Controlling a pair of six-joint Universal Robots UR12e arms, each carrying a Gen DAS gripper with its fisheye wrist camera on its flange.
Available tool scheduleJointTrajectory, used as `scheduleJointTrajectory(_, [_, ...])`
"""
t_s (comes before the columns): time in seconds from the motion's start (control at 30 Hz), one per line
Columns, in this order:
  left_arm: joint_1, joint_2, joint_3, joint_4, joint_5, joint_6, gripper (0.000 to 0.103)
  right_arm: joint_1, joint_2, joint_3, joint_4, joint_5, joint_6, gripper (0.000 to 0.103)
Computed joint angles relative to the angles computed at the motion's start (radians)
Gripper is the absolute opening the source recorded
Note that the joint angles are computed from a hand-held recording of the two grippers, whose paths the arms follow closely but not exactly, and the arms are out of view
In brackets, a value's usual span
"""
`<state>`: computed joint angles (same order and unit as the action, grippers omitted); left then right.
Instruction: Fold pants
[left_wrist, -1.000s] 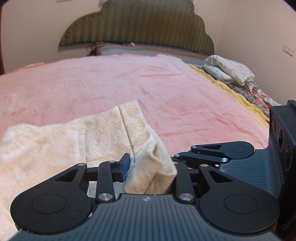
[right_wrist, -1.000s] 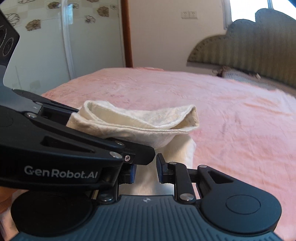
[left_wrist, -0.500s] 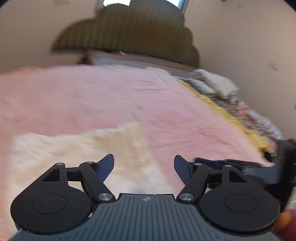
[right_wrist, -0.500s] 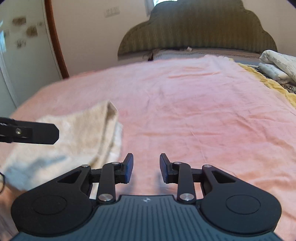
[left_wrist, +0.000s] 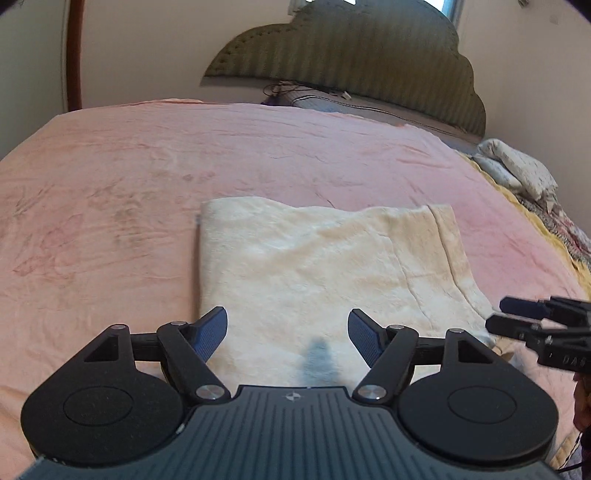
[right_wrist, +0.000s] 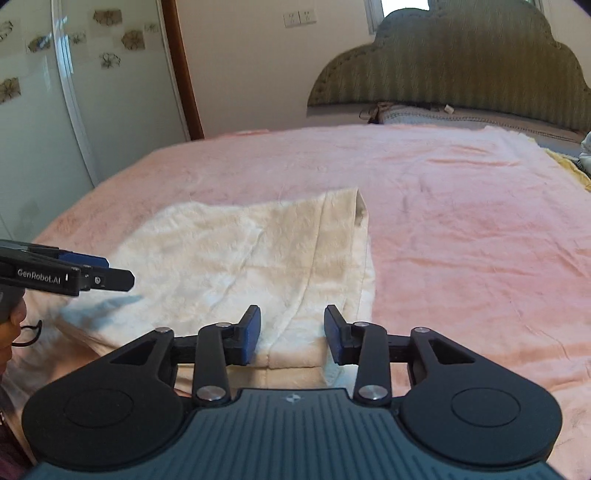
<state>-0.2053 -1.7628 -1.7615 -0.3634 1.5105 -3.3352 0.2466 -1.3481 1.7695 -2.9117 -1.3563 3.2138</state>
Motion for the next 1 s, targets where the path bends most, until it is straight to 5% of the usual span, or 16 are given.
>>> scheduleJointTrajectory(0.07, [0.014, 0.012, -0.011, -0.003, 0.014, -0.034, 0.074, 0.018, 0.003, -0.012, 0.076, -0.077, -0.037, 0.053])
scheduleJointTrajectory(0.13, [0.023, 0.025, -0.024, -0.010, 0.022, -0.046, 0.074, 0.026, 0.004, 0.000, 0.052, -0.107, -0.022, 0.057])
scheduleJointTrajectory(0.27, [0.035, 0.029, -0.021, -0.100, -0.030, 0.008, 0.075, 0.027, 0.007, 0.006, -0.021, -0.081, 0.001, 0.058])
scheduleJointTrajectory(0.37, [0.033, 0.019, -0.029, -0.062, -0.053, 0.017, 0.075, 0.011, 0.022, -0.013, 0.003, -0.077, 0.028, 0.058])
scheduleJointTrajectory(0.57, [0.083, -0.014, 0.006, -0.107, -0.180, -0.019, 0.079, -0.087, 0.053, -0.022, 0.009, 0.155, 0.213, 0.058])
scheduleJointTrajectory(0.7, [0.113, -0.034, 0.026, -0.142, -0.253, -0.095, 0.079, -0.093, 0.071, -0.050, 0.052, 0.158, 0.217, 0.058])
scheduleJointTrajectory(0.87, [0.049, -0.032, 0.039, -0.130, -0.016, -0.114, 0.080, -0.014, 0.059, -0.061, 0.008, -0.107, 0.133, 0.058])
scheduleJointTrajectory(0.93, [0.019, -0.031, 0.043, -0.129, 0.075, -0.092, 0.082, 0.009, 0.047, -0.046, -0.037, -0.131, 0.140, 0.058])
scheduleJointTrajectory(1.0, [-0.002, -0.032, 0.048, -0.136, 0.141, -0.085, 0.084, 0.019, 0.034, -0.027, -0.079, -0.076, 0.160, 0.062])
